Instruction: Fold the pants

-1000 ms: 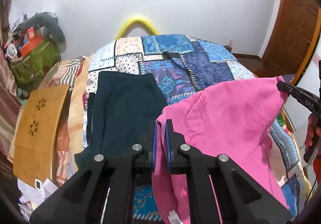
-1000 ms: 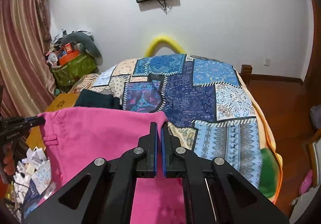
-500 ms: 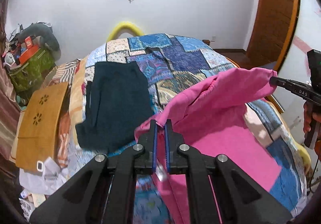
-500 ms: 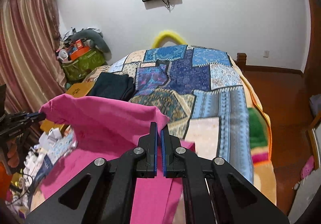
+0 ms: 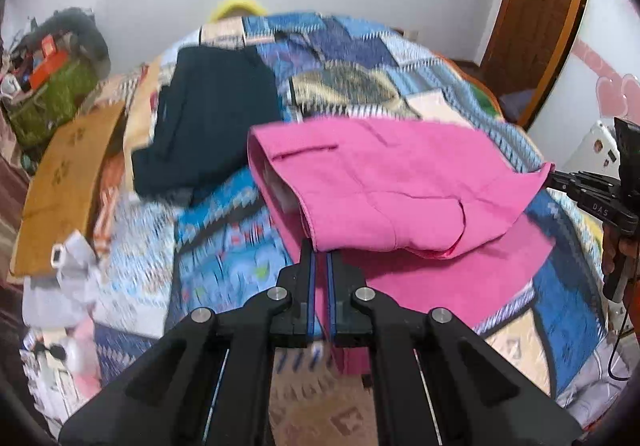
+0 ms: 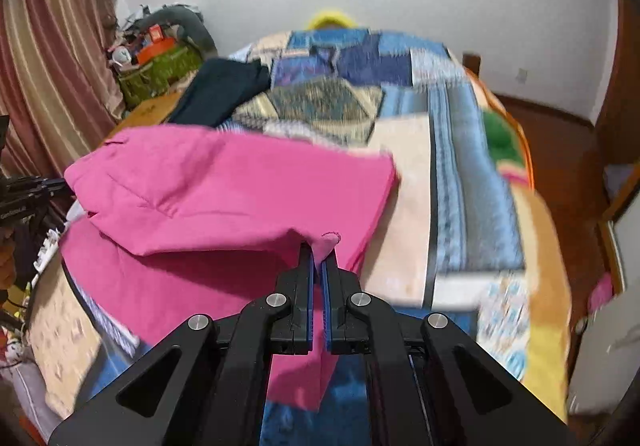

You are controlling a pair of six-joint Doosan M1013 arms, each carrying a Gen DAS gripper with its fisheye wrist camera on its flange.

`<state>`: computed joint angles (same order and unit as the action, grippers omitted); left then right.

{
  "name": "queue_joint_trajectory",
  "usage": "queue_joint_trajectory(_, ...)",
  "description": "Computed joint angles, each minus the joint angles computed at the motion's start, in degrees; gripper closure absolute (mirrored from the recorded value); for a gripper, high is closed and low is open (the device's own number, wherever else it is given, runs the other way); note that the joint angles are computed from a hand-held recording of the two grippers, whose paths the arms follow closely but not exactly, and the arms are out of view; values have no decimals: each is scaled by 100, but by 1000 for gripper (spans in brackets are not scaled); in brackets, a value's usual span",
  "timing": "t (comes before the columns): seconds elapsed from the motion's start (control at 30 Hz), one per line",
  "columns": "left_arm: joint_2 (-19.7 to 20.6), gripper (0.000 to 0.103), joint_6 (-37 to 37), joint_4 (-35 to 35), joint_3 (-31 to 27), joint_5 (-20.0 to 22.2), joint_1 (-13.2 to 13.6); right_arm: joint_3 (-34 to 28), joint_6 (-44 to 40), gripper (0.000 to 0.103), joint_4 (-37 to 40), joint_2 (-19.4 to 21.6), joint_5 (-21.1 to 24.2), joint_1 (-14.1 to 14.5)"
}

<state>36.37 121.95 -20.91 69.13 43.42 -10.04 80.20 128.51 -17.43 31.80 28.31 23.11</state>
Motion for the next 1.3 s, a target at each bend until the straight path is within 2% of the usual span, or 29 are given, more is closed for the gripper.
queue_joint_trajectory(0.17,-52,98,-207,261,193,-29,-1,225,123,98,128,-42,74,48)
queue_joint_trajectory(0.27,-134,90,-256,358,286,-98,5,291,179,97,78,-99,215,96)
queue_joint_trajectory(0.33,-180,71,-278,410,316,-165,9,339,174,92,80,-165,251,121)
queue_joint_trajectory(0.37,-232,65,-298,453,366,-276,3,356,236,85,10,-193,238,133)
queue_joint_trajectory(0.43,-316,46,-322,531,450,-500,-16,429,630,73,-481,-280,131,198)
queue_joint_trajectory(0.5,-402,37,-307,592,535,-746,-46,476,899,60,-892,-342,8,268)
queue_joint_trajectory(0.57,-450,27,-246,632,557,-876,-90,432,764,57,-948,-349,-61,312)
queue_joint_trajectory(0.63,-452,18,-59,513,525,-864,-111,287,220,55,-682,-286,-31,350)
queue_joint_trajectory(0.8,-374,14,208,540,393,-666,-272,-166,-1004,55,-38,25,289,415)
queue_joint_trajectory(0.97,-267,14,338,758,315,-509,-436,-559,-1472,55,96,326,695,440)
queue_joint_trajectory(1.07,-154,14,429,689,183,-218,-488,-643,-1501,55,157,385,659,410)
queue_joint_trajectory(1.17,-103,14,469,792,167,-187,-550,-801,-1635,55,355,475,694,369)
queue_joint_trajectory(1.23,-71,14,524,843,159,-175,-592,-849,-1785,65,547,510,599,337)
queue_joint_trajectory(1.3,-49,14,546,937,164,-218,-631,-866,-1940,84,793,519,511,319)
